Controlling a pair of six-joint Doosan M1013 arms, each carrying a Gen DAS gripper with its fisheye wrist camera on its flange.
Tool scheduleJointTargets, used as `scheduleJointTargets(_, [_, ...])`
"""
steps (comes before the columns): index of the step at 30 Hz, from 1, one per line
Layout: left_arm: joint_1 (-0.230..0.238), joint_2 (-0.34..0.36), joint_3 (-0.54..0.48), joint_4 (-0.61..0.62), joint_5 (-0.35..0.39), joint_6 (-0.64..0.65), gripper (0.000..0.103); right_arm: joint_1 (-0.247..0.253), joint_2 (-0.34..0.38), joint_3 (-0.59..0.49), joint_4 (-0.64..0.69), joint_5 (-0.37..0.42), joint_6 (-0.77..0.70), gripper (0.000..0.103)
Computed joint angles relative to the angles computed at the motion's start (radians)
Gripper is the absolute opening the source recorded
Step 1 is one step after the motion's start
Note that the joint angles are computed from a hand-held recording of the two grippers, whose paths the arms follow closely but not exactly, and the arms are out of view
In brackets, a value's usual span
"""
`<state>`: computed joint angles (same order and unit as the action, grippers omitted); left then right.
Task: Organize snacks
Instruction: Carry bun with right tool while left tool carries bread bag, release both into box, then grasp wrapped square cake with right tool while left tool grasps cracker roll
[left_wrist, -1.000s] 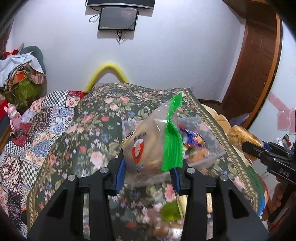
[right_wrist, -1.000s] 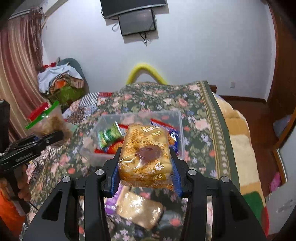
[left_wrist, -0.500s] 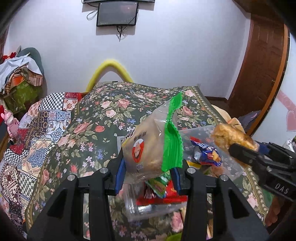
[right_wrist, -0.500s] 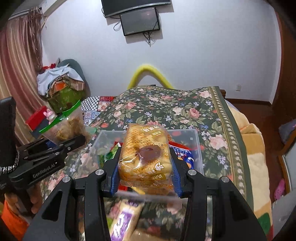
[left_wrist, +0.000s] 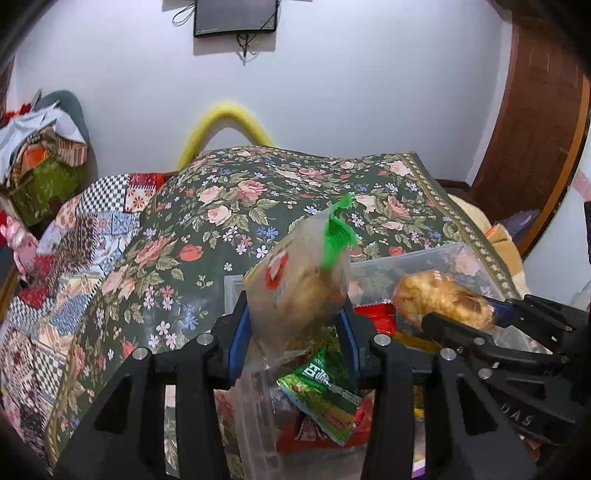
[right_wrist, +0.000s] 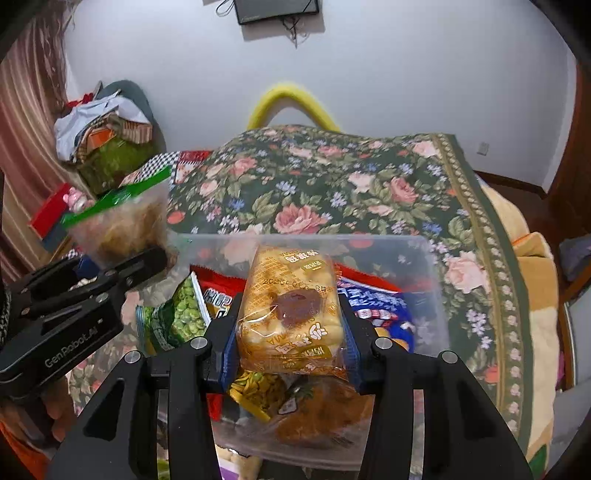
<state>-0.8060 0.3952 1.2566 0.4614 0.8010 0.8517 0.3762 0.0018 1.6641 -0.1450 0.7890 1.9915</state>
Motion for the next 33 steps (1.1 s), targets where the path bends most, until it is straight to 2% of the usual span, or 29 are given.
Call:
scheduleJointTargets(2, [-0.005, 0.005, -0.005, 0.013, 0.012, 0.014, 0.042, 0.001, 0.008, -0.003, 0.001, 0.006, -0.003, 0.043])
scheduleJointTargets(5, [-0.004, 0.006, -0.006, -0.016, 0.011, 0.056, 0.048, 0.002, 0.012, -0.005, -0.007, 0.007, 0.004, 0.043])
scheduleJointTargets(7, [-0.009, 0.003, -0.005, -0.008, 0.018, 0.061, 0.056, 0.004, 0.013, -0.008, -0.014, 0.011, 0.007, 0.045])
scheduleJointTargets(12, [-0.018, -0.025, 0.015, 0.008, 0.0, 0.068, 0.063, 0.011, 0.001, -0.01, -0.043, 0.022, 0.016, 0.045])
scheduleJointTargets(21, [-0.04, -0.112, 0.076, -0.009, -0.026, 0.076, 0.067, 0.03, -0.073, 0.011, -0.085, 0.015, 0.031, 0.047])
scheduleJointTargets(26, [-0.054, -0.168, 0.133, -0.07, -0.043, 0.101, 0.071, 0.043, -0.13, 0.043, -0.086, 0.009, 0.028, 0.056])
scheduleJointTargets(33, [-0.088, -0.209, 0.204, -0.125, -0.014, 0.119, 0.075, 0.073, -0.193, 0.098, -0.097, 0.043, 0.028, 0.058])
